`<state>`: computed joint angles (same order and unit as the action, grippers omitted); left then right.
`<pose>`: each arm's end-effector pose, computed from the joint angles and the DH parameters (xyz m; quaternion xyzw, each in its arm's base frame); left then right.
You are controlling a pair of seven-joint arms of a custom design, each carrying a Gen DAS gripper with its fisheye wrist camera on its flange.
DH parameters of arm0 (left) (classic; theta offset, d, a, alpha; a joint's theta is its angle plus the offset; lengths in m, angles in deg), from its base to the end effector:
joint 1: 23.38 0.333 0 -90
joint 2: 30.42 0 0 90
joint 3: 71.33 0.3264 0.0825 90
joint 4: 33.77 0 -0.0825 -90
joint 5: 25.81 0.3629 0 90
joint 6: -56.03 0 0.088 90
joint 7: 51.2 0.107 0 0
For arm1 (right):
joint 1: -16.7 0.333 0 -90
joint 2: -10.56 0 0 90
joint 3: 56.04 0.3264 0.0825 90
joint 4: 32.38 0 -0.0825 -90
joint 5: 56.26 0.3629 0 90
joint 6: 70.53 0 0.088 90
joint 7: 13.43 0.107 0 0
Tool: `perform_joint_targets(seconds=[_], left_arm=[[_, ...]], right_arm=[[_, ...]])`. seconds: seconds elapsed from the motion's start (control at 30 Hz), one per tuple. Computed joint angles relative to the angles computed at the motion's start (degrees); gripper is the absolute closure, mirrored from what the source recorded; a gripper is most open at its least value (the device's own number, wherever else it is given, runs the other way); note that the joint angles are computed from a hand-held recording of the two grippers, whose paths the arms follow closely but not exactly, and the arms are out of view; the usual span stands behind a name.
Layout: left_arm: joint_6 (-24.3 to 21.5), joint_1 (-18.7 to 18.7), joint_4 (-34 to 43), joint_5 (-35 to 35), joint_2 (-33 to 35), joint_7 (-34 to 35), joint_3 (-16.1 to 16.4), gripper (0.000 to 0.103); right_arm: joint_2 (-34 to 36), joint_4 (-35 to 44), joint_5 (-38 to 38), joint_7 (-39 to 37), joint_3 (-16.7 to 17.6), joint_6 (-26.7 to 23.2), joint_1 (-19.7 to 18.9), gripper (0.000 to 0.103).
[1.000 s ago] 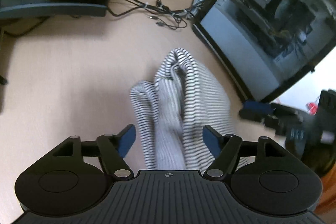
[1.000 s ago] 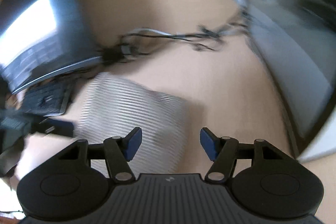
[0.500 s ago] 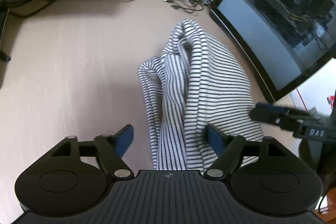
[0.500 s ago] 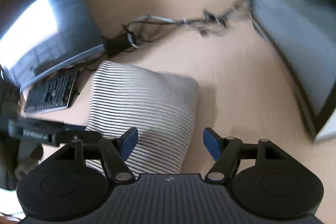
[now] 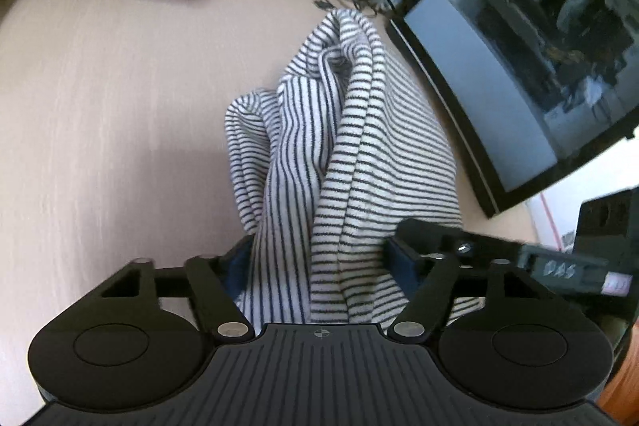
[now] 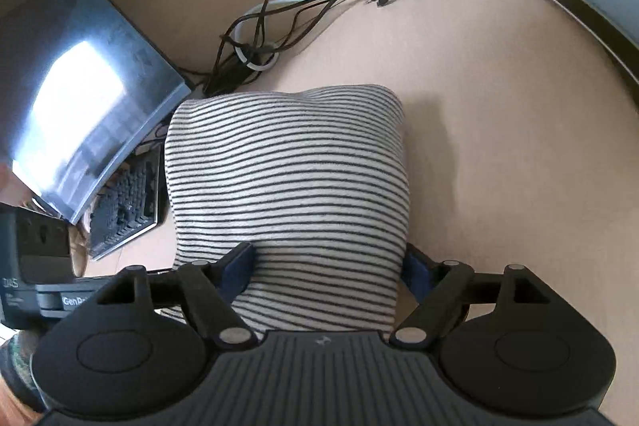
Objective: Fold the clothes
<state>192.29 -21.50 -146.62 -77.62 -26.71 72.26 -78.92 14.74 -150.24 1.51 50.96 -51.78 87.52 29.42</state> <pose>0.5820 -0.0648 0.4978 0.6145 -0.6875 0.3834 0.0527 0.5664 0.1352 0.4786 -0.6124 0.6742 -0.0009 0.4128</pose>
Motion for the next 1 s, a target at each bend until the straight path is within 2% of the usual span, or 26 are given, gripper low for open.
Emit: perform_joint_targets(seconds=[0.07, 0.13, 0.17, 0.2, 0.37, 0.47, 0.53, 0.63, 0.77, 0.9, 1.0], left_arm=[[-0.1, 0.4, -0.6, -1.4, -0.9, 0.4, 0.4, 0.041], [0.2, 0.7, -1.4, -2.8, -2.3, 1.7, 0.9, 0.042], [0.5, 0.8, -1.8, -3.4, -3.2, 2.7, 1.3, 0.043], [0.7, 0.9, -2.2, -4.2, -4.1, 3.7, 1.7, 0.051], [4.3, 1.0, -3.8, -7.1, -9.2, 6.7, 4.6, 0.06], [7.1, 0.9, -4.4, -6.9, -11.0, 7.1, 6.3, 0.06], [8.1, 0.7, -4.5, -7.2, -10.5, 5.8, 6.9, 0.06], [6.9, 0.3, -5.1, -9.8, -8.6, 5.4, 7.2, 0.06], [3.3, 0.6, -5.9, -12.0, -5.8, 5.0, 5.9, 0.06], [-1.0, 1.4, -5.9, -13.0, -4.3, 4.8, 4.8, 0.056], [-2.4, 1.6, -5.4, -13.7, -3.8, 5.1, 4.0, 0.052]], right_arm=[[0.0, -0.1, -1.6, 0.1, 0.5, 2.7, 0.9, 0.034], [0.2, 1.3, -0.5, -2.1, 1.0, 3.1, 1.2, 0.046], [0.7, 2.5, 0.1, -3.4, 1.2, 2.7, 1.2, 0.048], [1.2, 3.9, 0.4, -4.6, 1.4, 2.2, 1.3, 0.05], [5.3, 12.9, 4.3, -11.4, 3.3, -1.7, 1.2, 0.055], [8.3, 19.1, 5.8, -13.8, 4.4, -4.4, 1.3, 0.055], [10.0, 22.2, 2.6, -13.4, 4.5, -5.0, 1.8, 0.056], [11.4, 23.6, -3.8, -10.1, 3.6, -6.3, 1.9, 0.056], [10.6, 19.9, -11.7, -4.1, 1.5, -7.0, 1.0, 0.055], [8.9, 14.6, -17.9, 1.5, -0.4, -5.7, 0.0, 0.046], [7.8, 12.4, -20.2, 1.8, -0.3, -3.5, -0.8, 0.043]])
